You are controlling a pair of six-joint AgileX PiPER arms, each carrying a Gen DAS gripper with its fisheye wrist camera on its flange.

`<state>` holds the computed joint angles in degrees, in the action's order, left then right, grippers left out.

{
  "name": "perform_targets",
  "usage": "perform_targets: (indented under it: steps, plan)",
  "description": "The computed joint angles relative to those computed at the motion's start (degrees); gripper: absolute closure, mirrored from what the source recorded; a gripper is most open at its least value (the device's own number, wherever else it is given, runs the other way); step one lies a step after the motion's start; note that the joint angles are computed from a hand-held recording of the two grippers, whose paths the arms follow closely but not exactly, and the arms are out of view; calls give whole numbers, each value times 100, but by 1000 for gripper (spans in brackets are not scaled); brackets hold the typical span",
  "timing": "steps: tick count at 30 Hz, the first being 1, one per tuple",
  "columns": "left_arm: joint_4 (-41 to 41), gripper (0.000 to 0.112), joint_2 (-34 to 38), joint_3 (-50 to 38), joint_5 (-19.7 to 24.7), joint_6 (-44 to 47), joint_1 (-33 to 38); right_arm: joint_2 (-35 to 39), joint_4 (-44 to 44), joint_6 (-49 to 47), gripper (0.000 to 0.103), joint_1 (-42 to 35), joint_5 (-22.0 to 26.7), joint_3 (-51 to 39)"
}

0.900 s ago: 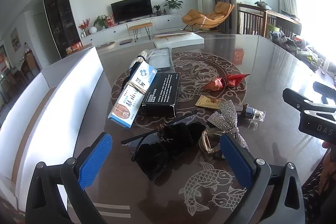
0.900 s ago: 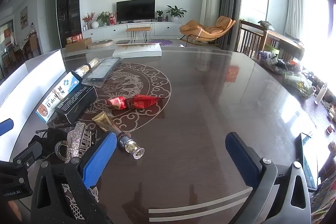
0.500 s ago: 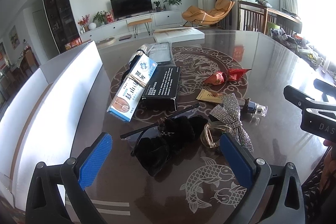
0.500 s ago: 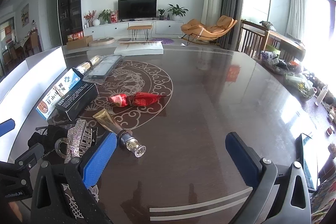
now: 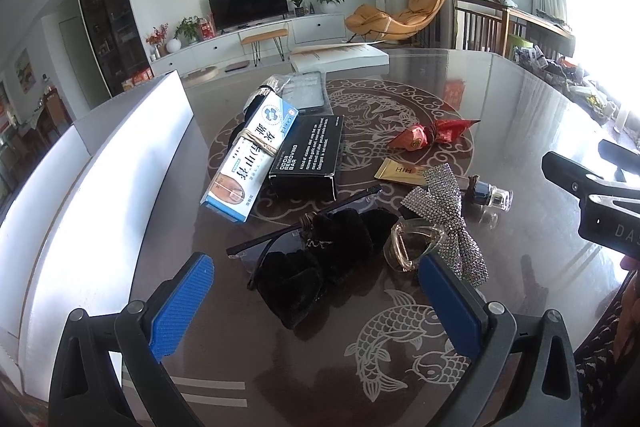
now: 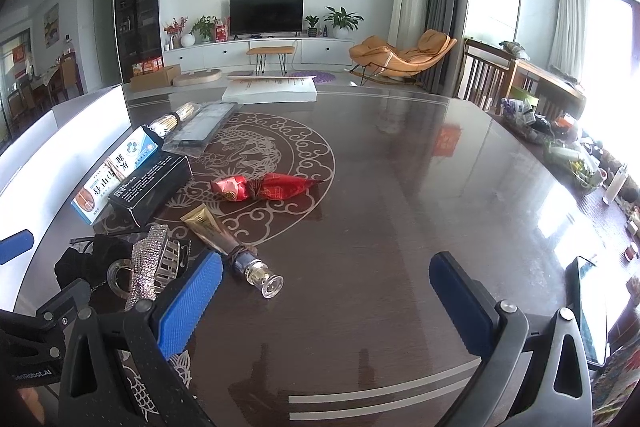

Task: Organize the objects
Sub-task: 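Move the right gripper to the rhinestone bow clip while the left gripper nears the black velvet pouch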

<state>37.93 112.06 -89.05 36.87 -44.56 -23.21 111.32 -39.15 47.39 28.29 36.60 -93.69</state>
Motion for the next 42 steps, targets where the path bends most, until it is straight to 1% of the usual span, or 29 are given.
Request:
perform_targets:
  steps: [6, 10, 18, 22, 25, 27, 30, 33, 38, 42]
  plan:
    - [-103, 9, 9, 12, 28, 140, 24, 33, 68, -87, 0, 6, 2, -24]
    - [-54, 9, -53, 186, 20, 174, 74, 11, 158, -117, 0, -26, -40, 6]
    - [-133, 9, -128, 564, -146, 145, 387, 111, 506, -403, 0, -77, -33, -102]
    - [-147, 9, -125, 635, -138, 166, 458, 90, 852, -841, 0, -52, -255, -60]
    - [-120, 9, -138, 693, -139, 134, 492, 96, 1304, -1405, 0, -14, -434, -51]
    - [-89, 9, -129, 703, -127, 112, 500, 140, 1866, -1975, 0, -9, -540, -76]
    - [-68, 9, -125, 738, -136, 103, 528, 228, 3010, -3051, 0, -59, -616, -163]
    - [-108, 9, -123, 759, -144, 136, 551, 336, 3683, -3688, 0, -26, -575, -249]
    - [-98, 9, -149, 846, -165, 149, 585, 537, 4047, -4088, 0, 60, -358, -455]
    - [-174, 9, -148, 913, -223, 202, 673, 683, 4246, -4282, 0, 67, -92, -631]
